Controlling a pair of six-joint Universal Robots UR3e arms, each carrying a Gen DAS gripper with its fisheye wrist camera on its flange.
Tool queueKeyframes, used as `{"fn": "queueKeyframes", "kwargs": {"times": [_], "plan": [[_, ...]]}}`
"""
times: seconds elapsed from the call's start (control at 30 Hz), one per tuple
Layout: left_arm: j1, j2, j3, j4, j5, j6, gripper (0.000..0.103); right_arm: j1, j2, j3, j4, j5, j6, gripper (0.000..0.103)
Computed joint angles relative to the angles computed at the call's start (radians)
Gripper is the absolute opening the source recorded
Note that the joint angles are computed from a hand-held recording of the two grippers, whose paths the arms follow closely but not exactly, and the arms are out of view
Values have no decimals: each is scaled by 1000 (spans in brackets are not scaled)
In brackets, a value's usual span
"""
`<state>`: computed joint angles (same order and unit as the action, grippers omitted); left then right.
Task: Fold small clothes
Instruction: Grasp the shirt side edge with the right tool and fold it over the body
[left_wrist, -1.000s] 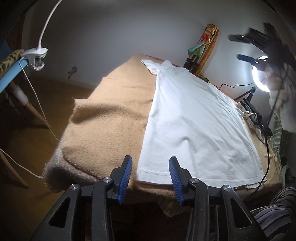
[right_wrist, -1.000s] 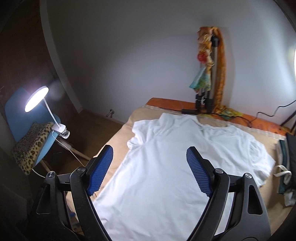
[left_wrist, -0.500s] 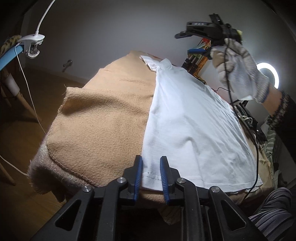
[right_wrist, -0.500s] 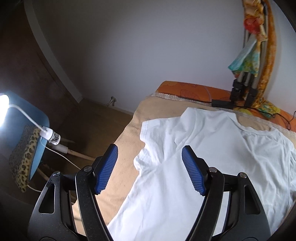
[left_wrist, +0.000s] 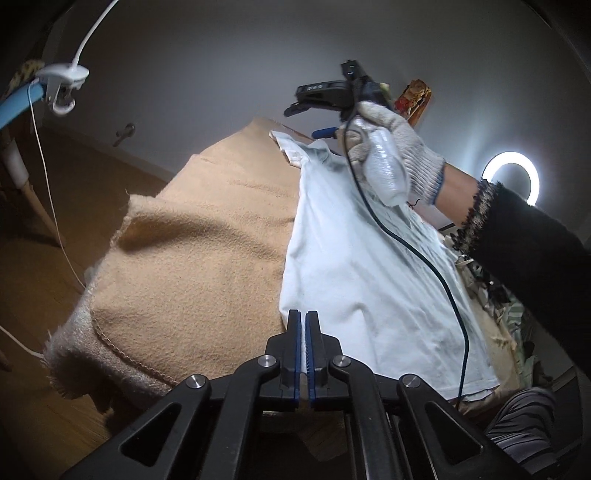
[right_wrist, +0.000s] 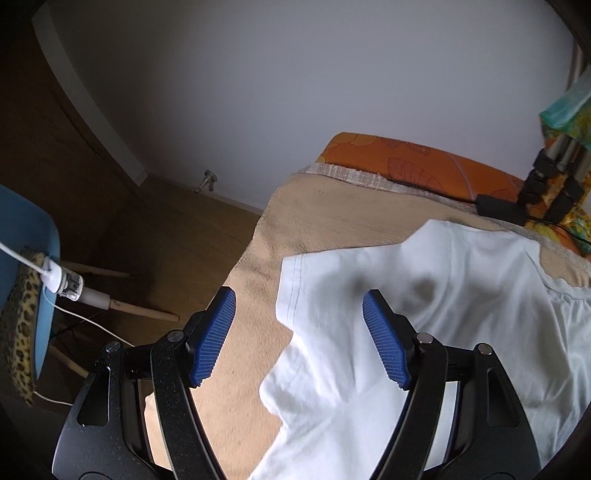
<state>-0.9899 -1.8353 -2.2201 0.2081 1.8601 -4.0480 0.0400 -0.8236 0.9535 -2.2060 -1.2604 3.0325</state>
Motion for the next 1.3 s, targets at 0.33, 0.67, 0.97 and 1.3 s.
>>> {"fn": "queueKeyframes", "kwargs": {"times": [0.33,0.67,0.97,1.3], "plan": [[-17,-1,31,-123,18,11,34,92,225,-306,132,-204,-19,68],[43,-10,-64,120,-87,46,0,65,266,-414,204,-196,-74,12],[32,43,-10,53,-92,104,0,-3,176,-299,140,-66,-100,7],[-23,-11,194,-66,-112,179,0,-141,-57,43,-26,110,-139,7]]}}
